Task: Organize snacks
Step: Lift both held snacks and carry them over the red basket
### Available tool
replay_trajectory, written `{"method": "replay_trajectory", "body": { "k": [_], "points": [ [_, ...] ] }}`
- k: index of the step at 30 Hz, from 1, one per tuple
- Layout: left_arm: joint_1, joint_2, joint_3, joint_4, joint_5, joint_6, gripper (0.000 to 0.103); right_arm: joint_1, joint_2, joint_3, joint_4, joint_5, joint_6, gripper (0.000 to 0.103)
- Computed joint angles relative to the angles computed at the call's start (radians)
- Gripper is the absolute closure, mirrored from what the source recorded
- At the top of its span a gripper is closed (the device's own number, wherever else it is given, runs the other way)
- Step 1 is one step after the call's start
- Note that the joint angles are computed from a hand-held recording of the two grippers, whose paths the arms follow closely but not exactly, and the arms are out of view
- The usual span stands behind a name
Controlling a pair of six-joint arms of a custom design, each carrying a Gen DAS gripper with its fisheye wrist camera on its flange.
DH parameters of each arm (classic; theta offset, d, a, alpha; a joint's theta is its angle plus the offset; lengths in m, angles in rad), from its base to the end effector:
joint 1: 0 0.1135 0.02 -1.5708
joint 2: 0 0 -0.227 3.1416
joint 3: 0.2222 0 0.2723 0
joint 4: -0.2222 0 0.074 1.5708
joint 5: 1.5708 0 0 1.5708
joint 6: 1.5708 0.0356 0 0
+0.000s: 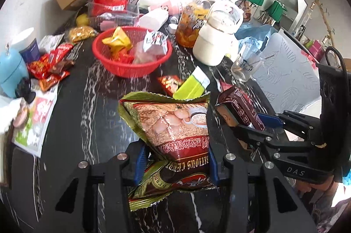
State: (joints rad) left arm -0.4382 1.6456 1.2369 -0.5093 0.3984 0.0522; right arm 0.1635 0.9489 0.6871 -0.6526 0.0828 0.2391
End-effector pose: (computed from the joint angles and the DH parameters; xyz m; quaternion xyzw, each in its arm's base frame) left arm 0.3287 -0.1693 0.2045 0.2869 0.8853 -0.2442 0.2725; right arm 0.2241 0.0340 0.2005 0.0491 0.9446 0.0260 0.3234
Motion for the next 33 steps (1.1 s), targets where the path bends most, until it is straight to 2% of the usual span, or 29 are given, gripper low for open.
{"method": "replay_trajectory", "body": {
  "k": [17,33],
  "points": [
    [0.009,0.212,0.331,0.008,-0.010,0.011,0.059,-0.123,0.244,0.237,0.096,-0.070,-0.138,0.059],
    [0.045,0.535,0.803,-0.031,-0.033,-0.037,0.059,-0.169,0.595,0.600,0.155,-0.094,-0.211,0.059]
  ]
}}
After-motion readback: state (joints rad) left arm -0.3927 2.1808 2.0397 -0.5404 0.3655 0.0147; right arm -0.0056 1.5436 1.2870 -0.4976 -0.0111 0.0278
